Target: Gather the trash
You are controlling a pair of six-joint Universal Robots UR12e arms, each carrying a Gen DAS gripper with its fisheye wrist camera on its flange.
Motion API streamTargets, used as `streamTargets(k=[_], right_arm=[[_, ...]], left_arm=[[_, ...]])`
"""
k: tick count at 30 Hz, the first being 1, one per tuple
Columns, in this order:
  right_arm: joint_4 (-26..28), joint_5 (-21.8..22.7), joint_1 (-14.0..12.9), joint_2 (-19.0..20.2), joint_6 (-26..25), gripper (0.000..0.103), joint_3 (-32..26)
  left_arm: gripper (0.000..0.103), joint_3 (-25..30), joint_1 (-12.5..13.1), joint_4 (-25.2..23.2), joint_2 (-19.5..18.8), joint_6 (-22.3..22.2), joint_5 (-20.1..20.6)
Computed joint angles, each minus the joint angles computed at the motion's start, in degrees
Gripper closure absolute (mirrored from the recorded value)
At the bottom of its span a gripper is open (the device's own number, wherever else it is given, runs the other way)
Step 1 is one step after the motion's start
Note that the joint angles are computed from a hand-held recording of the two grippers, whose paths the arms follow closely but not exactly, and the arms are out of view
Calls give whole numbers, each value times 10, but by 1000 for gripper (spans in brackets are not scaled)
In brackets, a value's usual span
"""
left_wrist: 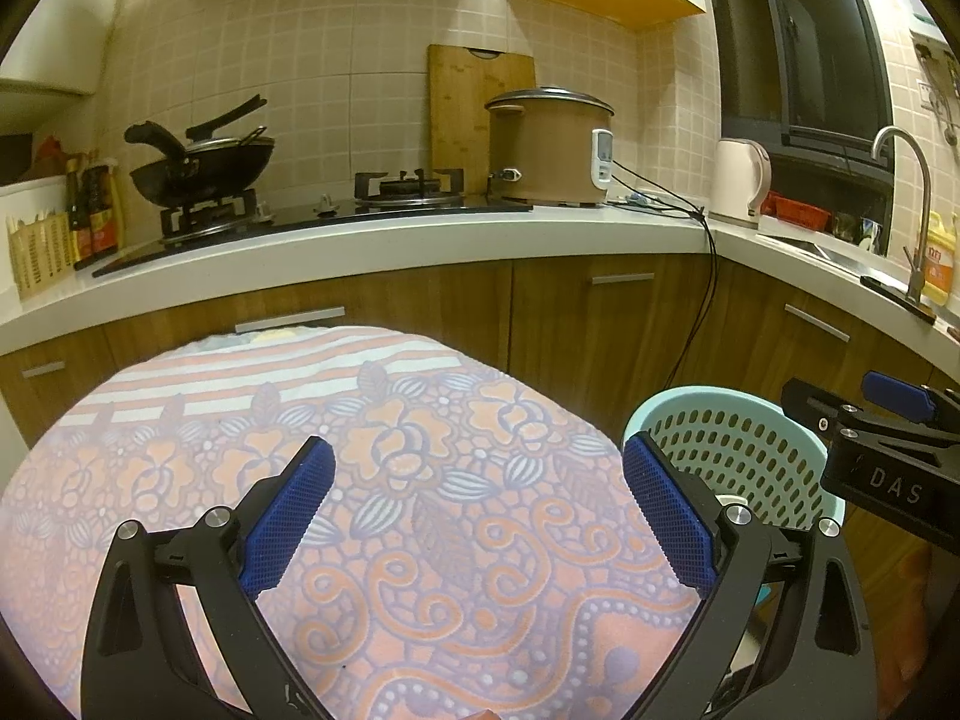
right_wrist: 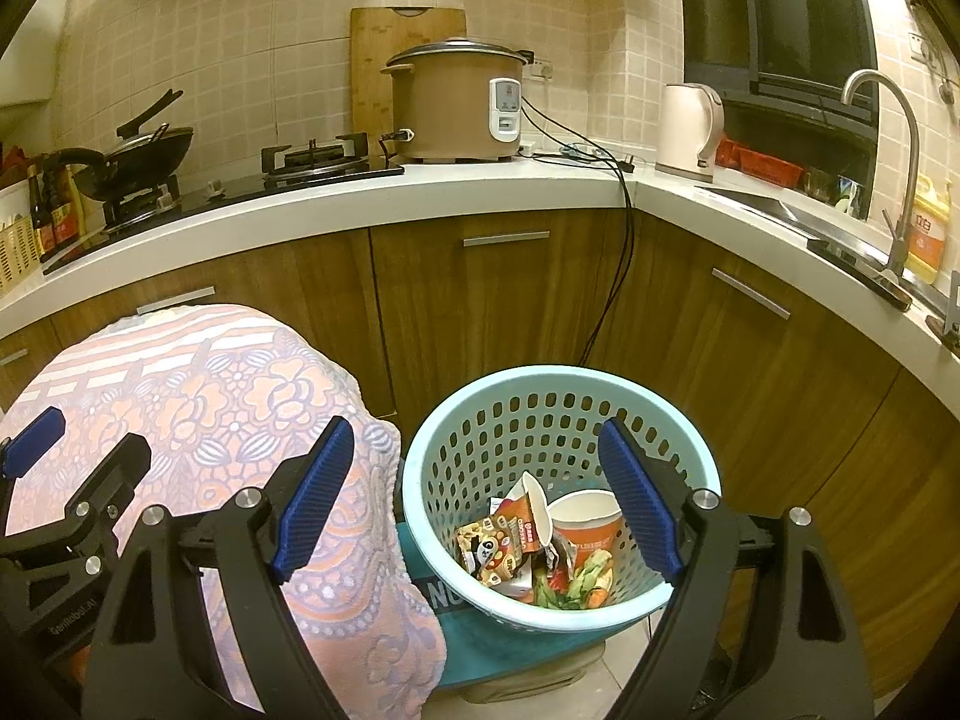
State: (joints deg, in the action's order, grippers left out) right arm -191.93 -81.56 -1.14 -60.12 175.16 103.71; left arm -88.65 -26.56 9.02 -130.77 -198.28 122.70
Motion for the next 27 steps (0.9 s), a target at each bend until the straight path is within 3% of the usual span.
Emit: streamTargets(k=[27], right_arm=[[7, 2, 0, 1, 0, 22, -2]], left_arm=[[9, 1, 0, 8, -2, 16, 2]])
